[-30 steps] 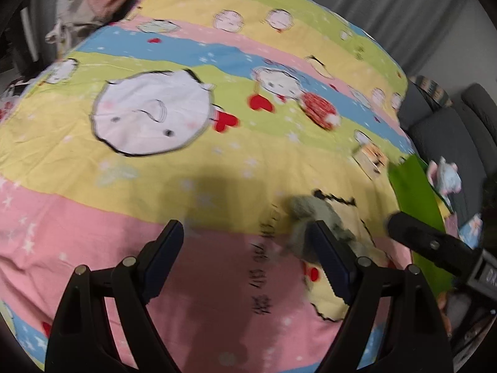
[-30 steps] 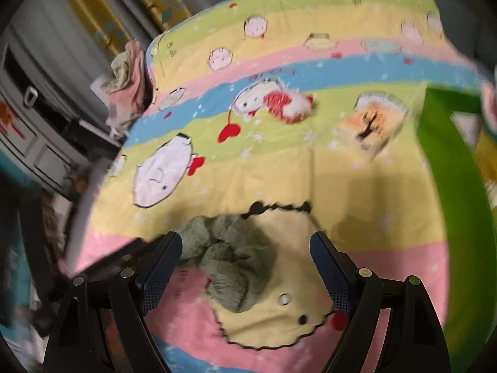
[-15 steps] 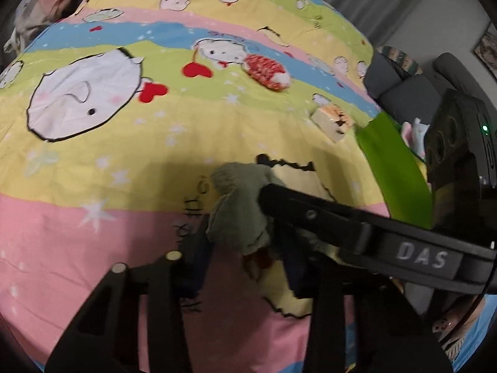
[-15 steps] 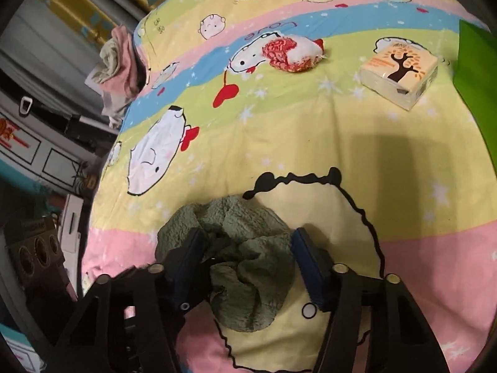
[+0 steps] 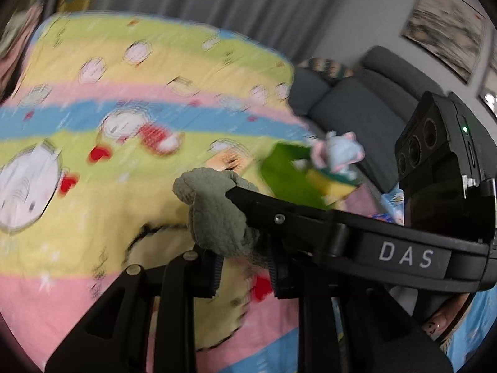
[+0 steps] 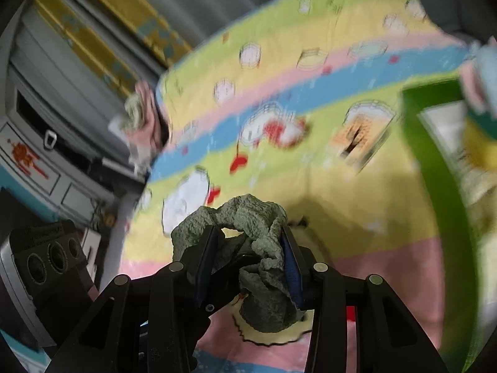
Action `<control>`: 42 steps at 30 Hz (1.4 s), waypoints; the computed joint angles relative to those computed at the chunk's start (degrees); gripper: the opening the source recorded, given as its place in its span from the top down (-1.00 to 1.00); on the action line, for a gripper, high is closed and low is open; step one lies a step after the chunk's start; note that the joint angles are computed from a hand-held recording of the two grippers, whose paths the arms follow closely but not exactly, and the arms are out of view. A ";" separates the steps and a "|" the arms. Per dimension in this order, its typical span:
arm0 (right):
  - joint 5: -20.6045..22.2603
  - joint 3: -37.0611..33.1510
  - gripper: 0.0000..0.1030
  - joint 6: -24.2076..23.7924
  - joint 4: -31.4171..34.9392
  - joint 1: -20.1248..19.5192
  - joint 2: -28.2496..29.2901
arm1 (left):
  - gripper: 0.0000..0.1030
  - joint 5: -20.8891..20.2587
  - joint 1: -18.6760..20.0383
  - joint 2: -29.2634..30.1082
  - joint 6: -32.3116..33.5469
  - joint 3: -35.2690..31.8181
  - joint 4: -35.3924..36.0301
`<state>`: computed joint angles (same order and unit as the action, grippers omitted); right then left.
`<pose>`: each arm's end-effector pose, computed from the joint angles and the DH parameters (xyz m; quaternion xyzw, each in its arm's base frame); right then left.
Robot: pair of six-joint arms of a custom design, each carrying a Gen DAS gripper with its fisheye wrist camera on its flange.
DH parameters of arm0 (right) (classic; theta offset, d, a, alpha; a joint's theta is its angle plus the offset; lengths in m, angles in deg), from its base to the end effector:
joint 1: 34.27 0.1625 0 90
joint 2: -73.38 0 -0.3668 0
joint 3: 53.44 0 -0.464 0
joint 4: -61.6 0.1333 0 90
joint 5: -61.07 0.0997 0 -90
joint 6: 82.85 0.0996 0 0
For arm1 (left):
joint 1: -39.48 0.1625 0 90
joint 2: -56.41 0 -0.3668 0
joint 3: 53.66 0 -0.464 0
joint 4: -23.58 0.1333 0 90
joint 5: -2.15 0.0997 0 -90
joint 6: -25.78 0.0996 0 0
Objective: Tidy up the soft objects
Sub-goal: 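Lift the grey-green cloth and carry it over the box, then lower the grey-green cloth into the box and open the right gripper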
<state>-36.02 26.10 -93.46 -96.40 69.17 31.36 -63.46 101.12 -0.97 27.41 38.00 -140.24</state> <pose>0.2982 -0.7272 0.0908 0.1847 -0.9452 0.2638 0.0532 -0.1865 -0.7127 0.2036 0.1690 0.9070 -0.3676 0.1170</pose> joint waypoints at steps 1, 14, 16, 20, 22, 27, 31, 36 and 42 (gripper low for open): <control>-0.41 1.30 0.15 -0.03 -2.14 -0.09 -1.39 | 0.61 -0.50 -0.49 0.85 0.67 -0.82 -0.27; -4.03 7.30 0.15 4.39 -9.19 -4.27 -10.85 | 0.61 -8.39 -3.15 13.70 3.53 -15.52 7.37; -4.19 7.25 0.15 5.15 -8.58 -4.88 -11.18 | 0.60 -8.96 -3.15 15.25 3.15 -17.57 9.81; -5.81 6.53 0.15 6.62 -6.59 -5.70 -11.10 | 0.60 -8.05 -3.40 17.12 2.10 -19.81 13.43; -7.71 5.89 0.15 8.00 -5.40 -5.87 -10.70 | 0.60 -7.69 -3.39 17.89 0.88 -21.11 16.33; -12.17 5.67 0.15 8.23 -5.62 -5.79 -10.17 | 0.46 -7.06 -3.26 19.10 -0.31 -22.69 19.37; -16.70 4.84 0.15 8.49 -6.90 -5.11 -9.06 | 0.13 -6.09 -3.38 19.36 -0.78 -22.96 19.86; -16.98 4.76 0.13 9.78 -7.10 -5.08 -9.24 | -0.53 -5.09 -4.24 17.67 1.62 -20.24 16.60; -18.35 5.78 -0.48 6.49 -13.54 -3.98 -9.17 | -0.71 -3.15 -4.56 13.12 2.35 -14.94 11.36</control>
<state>-54.37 31.88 -86.97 -109.94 65.19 22.19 -66.61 96.57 12.15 29.75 23.06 -128.88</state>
